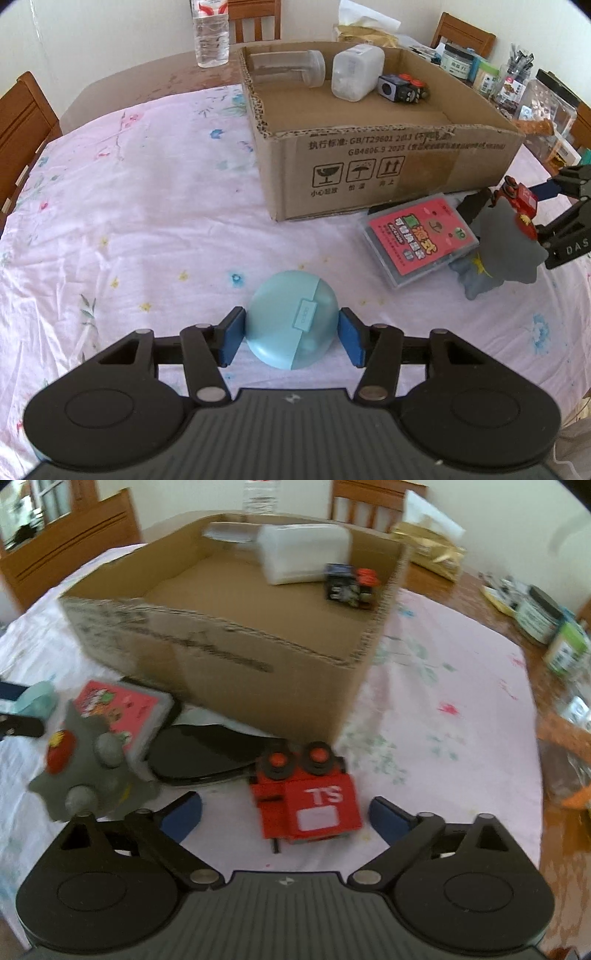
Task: Organize rigid objects
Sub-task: 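Close right gripper on the red S.L toy car while left tool holds the blue case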
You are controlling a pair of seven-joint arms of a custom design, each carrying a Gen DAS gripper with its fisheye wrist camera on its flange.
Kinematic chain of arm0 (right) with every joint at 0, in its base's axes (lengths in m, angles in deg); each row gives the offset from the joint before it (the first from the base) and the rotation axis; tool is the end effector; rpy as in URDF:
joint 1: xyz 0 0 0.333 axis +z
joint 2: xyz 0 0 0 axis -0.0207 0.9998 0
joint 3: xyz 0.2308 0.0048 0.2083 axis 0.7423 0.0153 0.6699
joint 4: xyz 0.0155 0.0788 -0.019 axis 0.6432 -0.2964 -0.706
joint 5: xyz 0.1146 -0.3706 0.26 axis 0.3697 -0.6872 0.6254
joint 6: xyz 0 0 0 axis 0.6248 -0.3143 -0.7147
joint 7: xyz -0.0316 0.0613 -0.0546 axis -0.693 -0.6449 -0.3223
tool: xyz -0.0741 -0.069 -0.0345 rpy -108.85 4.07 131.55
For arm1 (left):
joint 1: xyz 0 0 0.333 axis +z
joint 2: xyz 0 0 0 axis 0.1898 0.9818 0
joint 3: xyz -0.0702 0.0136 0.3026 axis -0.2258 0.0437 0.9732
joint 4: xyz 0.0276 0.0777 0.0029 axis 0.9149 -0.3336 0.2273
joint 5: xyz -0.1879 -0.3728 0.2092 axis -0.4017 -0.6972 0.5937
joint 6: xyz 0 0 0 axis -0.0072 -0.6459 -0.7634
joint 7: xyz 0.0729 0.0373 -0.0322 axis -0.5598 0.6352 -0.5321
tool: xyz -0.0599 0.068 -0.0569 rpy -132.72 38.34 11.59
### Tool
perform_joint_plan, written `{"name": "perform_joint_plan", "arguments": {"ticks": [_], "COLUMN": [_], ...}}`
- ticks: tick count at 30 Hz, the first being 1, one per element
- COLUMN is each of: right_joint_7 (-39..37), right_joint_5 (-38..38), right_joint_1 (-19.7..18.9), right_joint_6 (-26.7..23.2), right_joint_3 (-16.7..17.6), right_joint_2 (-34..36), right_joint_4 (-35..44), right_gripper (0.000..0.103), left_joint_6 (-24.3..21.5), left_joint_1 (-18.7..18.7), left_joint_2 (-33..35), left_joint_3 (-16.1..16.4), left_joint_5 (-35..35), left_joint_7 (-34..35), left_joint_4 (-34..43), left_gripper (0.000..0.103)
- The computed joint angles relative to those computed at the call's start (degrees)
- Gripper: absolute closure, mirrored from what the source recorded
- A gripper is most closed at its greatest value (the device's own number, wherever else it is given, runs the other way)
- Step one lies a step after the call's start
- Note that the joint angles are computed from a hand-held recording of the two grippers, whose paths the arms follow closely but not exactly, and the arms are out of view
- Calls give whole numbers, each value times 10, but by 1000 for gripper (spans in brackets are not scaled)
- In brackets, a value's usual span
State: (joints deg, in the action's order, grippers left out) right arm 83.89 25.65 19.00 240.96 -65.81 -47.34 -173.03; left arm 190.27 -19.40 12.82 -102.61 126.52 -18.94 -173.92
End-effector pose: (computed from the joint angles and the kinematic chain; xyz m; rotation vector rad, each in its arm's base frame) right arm 0.5670 0.2684 0.3731 -2.4948 0.9007 -0.2419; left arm 0.3908 -0.4773 0.3749 -2.0732 1.6987 -0.4998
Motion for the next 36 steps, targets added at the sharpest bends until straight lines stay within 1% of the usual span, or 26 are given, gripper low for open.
{"name": "perform_joint_plan", "arguments": {"ticks": [3, 4, 5, 6, 10, 14, 17, 23, 25, 30, 33, 36], "right_joint_7": [-21, -25, -30, -29, -50, -98, -131, -186, -201, -242, -239, -228], "right_joint_5": [6, 8, 12, 9, 21, 56, 85, 133, 139, 141, 131, 131], "right_joint_1": [0, 0, 0, -1, -1, -3, -4, -5, -6, -13, -16, -16], "right_joint_6": [-17, -18, -18, -20, -21, -20, -15, -7, -14, -50, -60, -50], "right_joint_3": [0, 0, 0, -1, -1, -3, -4, -6, -7, -10, -9, -8], "right_joint_2": [-8, -9, -10, -8, -7, -10, -15, -19, -18, -1, 4, 2], "right_joint_4": [-3, -6, -7, -5, -5, -10, -18, -26, -23, 3, 12, 11], "right_gripper": [6, 6, 2, 0, 0, 0, 0, 0, 0, 0, 0, 6], "left_joint_6": [-4, -7, -8, -8, -8, 0, 4, 8, 6, -1, -2, -7], "left_joint_1": [0, -1, -1, -1, -2, -1, -1, -2, -3, -5, -5, -4], "left_joint_2": [2, 4, 6, 7, 12, 22, 28, 27, 27, 30, 29, 31], "left_joint_3": [0, 0, 0, 0, 1, 3, 5, 6, 5, 5, 5, 6], "left_joint_5": [0, -1, 1, 1, 5, 5, 2, 13, 21, 23, 17, 10], "left_joint_7": [7, 7, 5, 4, 0, 9, 17, 8, 0, -7, -4, 1], "left_joint_4": [3, 4, 6, 7, 10, 15, 18, 14, 14, 18, 19, 23], "left_gripper": [44, 41, 37, 35, 23, 7, 1, 0, 0, 0, 0, 0]}}
